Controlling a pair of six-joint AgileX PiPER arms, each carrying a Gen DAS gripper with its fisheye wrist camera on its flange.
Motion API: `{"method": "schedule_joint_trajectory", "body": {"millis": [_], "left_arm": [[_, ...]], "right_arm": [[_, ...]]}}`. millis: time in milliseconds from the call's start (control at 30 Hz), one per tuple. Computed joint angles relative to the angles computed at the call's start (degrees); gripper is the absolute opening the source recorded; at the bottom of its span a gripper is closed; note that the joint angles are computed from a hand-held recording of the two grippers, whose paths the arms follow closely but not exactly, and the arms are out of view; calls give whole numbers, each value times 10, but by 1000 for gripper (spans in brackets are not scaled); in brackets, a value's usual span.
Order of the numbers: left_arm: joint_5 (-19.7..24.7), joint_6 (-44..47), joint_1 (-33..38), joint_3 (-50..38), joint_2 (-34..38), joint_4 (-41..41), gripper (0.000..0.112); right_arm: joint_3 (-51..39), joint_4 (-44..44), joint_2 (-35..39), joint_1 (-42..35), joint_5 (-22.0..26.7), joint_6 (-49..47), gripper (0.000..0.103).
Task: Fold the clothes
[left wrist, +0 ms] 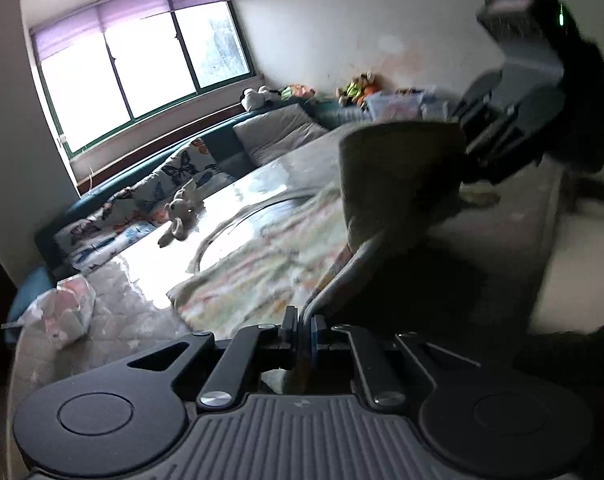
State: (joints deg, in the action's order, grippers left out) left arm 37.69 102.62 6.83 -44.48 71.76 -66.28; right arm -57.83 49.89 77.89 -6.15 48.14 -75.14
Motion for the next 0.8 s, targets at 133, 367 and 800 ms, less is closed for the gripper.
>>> {"method": "schedule_joint_trajectory", "body": {"millis": [133, 367, 800], "left_arm": [[71, -56, 36, -1, -39, 45, 7], [30, -99, 14, -67, 38, 39, 7], [44, -421, -29, -441, 352, 240, 7]], "right_arm": [[-1, -34, -34, -3, 56, 34, 7], [-88, -64, 32, 25, 45, 75, 6], [-562, -198, 379, 79, 134, 237, 7]]}}
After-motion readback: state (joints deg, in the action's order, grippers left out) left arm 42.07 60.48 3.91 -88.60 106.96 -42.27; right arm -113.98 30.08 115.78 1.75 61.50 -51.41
